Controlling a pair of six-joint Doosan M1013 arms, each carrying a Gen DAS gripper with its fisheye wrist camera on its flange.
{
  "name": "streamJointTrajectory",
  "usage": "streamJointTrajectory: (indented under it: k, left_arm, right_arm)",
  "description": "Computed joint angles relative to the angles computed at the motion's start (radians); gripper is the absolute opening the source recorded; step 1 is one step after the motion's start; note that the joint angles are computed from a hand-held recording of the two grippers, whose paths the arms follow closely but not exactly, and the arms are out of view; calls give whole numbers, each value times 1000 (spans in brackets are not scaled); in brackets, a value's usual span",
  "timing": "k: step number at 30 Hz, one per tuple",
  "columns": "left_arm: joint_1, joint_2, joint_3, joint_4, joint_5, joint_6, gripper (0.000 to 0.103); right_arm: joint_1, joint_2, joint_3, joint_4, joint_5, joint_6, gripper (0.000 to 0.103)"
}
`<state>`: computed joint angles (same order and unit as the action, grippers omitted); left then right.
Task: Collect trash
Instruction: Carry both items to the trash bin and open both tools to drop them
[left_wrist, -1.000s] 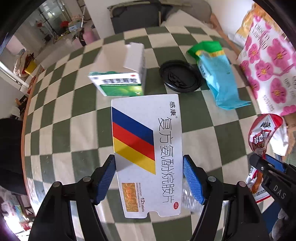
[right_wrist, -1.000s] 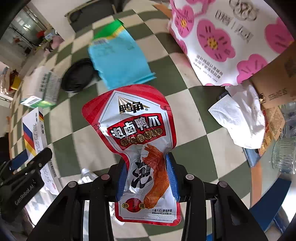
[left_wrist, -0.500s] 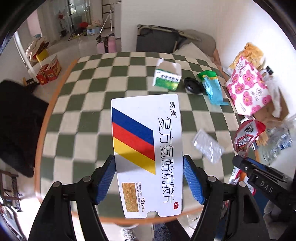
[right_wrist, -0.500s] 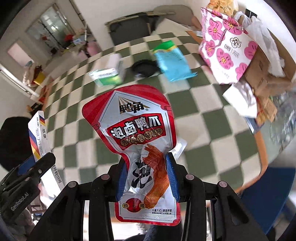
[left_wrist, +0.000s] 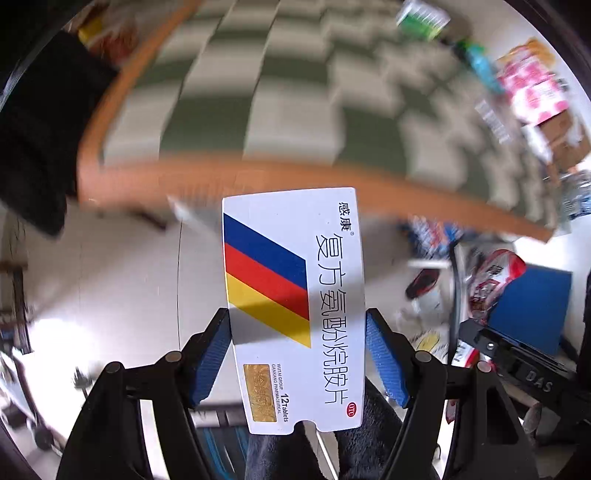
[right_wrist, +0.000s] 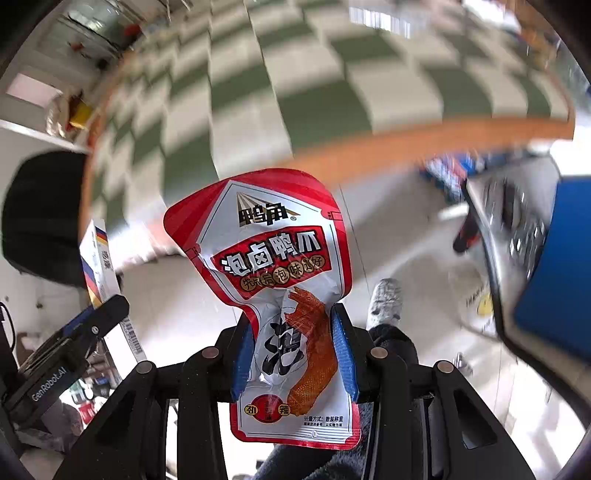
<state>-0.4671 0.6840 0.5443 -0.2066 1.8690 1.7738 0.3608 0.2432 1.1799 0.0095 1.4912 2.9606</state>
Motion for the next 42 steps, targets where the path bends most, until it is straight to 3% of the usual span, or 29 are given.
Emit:
streamJointTrajectory:
  k: [5, 8, 14, 18, 19, 20, 22, 24, 26, 27, 29, 32, 35, 42]
  left_arm:
    - [6, -24, 261, 24, -81, -13, 70]
    - [0, -9, 347, 35, -136, -12, 70]
    - [-23, 55, 448, 37, -250, -13, 70]
    - [-21, 97, 461, 21, -277, -41, 71]
    - [-20, 99, 468, 23, -293, -45, 77]
    - [-17, 101, 474, 32, -312, -51, 90]
    - [-13, 101, 484, 53, -332, -59, 103]
    - [-11, 95, 493, 87, -343, -64, 103]
    - [-11, 77, 516, 138, -380, -65, 103]
    - [-10, 65, 529, 157, -400, -63, 103]
    - [-7, 40, 555, 171, -439, -62, 103]
    - [-19, 1, 593, 247, -491, -61, 103]
    - [-21, -19, 599, 259, -484, -63, 103]
    - [-28, -68, 609, 259, -464, -54, 103]
  right_arm:
    - [16, 7, 149, 83, -113, 18, 41]
    - [6, 17, 247, 135, -215, 5, 41]
    - [-28, 61, 449, 242, -467, -85, 41]
    - [-42, 106, 529, 312, -599, -168, 41]
    - [-45, 119, 547, 335, -632, -196, 42]
    - [-46, 128, 554, 351, -651, -211, 43]
    - [-55, 148, 589, 426, -720, -269, 48]
    - [-58, 158, 605, 464, -761, -292, 55]
    - [-55, 160, 620, 478, -801, -310, 73]
    - [-54, 160, 621, 468, -809, -310, 79]
    - [-48, 157, 607, 403, -770, -282, 101]
    - [-36, 166, 558, 294, -687, -255, 102]
    - [-13, 183, 486, 170, -553, -239, 103]
    - [19, 162, 433, 93, -432, -243, 103]
